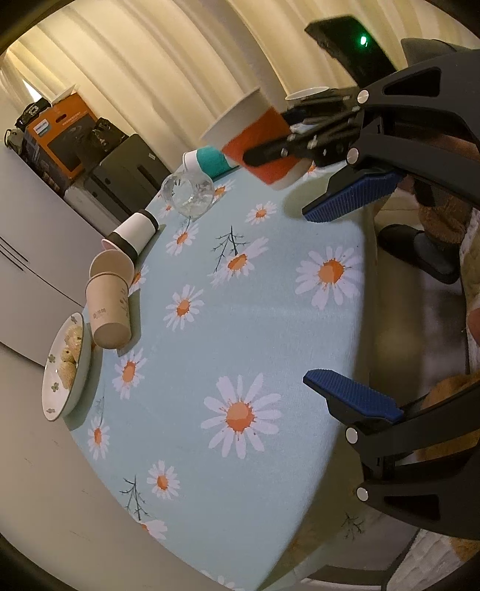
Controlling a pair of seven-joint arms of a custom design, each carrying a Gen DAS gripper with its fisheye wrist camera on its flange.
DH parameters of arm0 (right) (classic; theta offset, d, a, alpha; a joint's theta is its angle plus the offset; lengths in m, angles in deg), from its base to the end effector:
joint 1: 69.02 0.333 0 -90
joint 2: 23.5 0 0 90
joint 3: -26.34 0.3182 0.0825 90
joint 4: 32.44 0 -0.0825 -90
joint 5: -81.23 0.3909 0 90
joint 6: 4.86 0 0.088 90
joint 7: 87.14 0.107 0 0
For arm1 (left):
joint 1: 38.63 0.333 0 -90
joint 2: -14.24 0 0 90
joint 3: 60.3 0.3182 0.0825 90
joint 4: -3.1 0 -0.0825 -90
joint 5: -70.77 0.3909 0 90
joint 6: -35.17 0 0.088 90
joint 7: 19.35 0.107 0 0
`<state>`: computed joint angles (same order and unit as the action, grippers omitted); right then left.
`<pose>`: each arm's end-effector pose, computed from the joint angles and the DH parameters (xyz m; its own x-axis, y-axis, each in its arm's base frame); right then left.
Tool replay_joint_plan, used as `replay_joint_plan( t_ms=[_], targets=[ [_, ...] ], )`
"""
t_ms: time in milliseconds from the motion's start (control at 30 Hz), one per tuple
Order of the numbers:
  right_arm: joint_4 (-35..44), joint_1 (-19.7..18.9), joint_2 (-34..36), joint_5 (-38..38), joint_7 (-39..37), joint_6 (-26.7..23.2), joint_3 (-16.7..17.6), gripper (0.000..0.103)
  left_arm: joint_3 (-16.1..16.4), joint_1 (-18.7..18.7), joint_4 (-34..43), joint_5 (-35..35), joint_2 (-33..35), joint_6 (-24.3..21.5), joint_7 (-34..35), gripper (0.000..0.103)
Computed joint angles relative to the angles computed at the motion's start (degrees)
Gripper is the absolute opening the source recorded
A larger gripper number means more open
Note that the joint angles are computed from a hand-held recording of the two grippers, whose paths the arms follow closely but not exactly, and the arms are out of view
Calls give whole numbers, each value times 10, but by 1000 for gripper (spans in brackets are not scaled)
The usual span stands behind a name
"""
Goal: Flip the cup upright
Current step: 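Carry the upright cup with the right gripper and lower it onto the tablecloth, then open the right gripper and withdraw it from the standing cup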
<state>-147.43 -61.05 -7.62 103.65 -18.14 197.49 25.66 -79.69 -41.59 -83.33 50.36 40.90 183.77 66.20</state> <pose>0.6400 0.0357 0.4657 -0.0085 -0.9985 0.0548 -0.3398 -0.0487 -0.9392 0.7022 -0.2305 0.4802 -0.1178 -0.8596 0.4972 -0.8746 -0.1474 -0.4620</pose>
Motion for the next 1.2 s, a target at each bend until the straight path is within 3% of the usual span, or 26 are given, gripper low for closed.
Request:
replay_joint_plan(
  t_ms=[400,700,833,1067,1200],
  targets=[
    [-2,7,49,-9,-26,84,2,64,0,0,3,3,4,1,-4,80],
    [-15,-3,37,-19,-18,65,9,65,1,0,6,5,7,-1,-7,80],
    [-21,-14,29,-32,2,61,16,83,2,-1,8,10,8,-4,-9,80],
    [-37,-29,8,-69,36,51,23,91,8,-4,12,22,12,-5,-24,80],
    [-48,-16,-9,-49,29,57,12,98,8,-3,3,24,5,6,-27,80]
  ],
)
